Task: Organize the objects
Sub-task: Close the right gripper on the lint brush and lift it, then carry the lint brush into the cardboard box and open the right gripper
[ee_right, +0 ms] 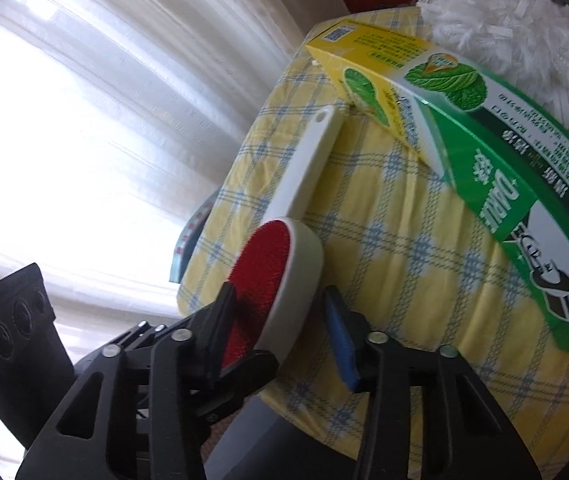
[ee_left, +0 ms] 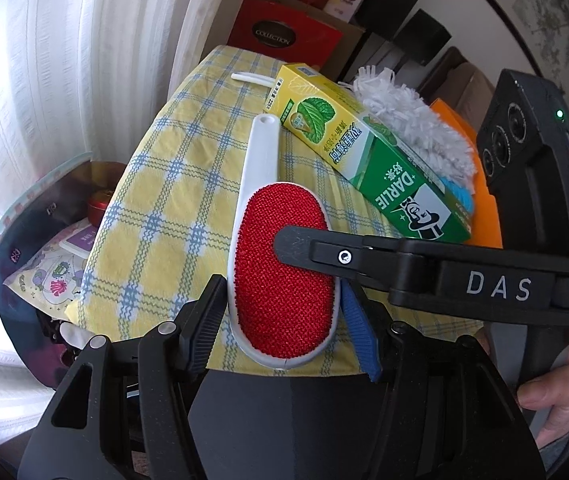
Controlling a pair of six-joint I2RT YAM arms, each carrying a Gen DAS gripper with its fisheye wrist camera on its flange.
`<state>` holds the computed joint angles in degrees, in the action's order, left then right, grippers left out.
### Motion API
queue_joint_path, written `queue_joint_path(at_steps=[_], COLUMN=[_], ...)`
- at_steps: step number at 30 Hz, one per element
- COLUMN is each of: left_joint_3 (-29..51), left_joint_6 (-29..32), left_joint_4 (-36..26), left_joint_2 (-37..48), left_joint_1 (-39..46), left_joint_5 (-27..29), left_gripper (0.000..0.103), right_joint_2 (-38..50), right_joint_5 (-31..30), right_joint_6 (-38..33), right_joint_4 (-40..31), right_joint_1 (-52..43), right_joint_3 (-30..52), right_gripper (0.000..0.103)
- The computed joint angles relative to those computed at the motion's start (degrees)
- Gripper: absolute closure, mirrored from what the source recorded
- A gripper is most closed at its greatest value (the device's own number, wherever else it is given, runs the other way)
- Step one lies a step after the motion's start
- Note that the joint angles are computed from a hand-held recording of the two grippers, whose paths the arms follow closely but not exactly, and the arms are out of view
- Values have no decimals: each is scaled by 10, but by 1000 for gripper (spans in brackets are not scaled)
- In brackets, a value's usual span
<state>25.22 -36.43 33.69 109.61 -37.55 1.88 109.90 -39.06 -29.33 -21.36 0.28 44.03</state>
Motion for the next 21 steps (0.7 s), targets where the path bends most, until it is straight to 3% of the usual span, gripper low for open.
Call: queue_joint_path(at_steps=[5,12,21], left_joint_3=[-25,-52,29], left_joint_6=[-10,-23,5], left_joint_4=[-7,-79,-176], left_joint_2=[-43,-165,-212], left_joint_1=[-13,-56,-89], left_joint_5=[-21,-86,-98], left_gripper=[48,48,48], right_joint_2=[-27,-96,-214], right_joint_5=[-1,-25,-37], right_joint_6=[-6,-34,-95], right_joint_4=[15,-7,-75], right_joint_1=[4,1,-66], right_joint_3=[-27,-62,-87], right_gripper=[63,63,63])
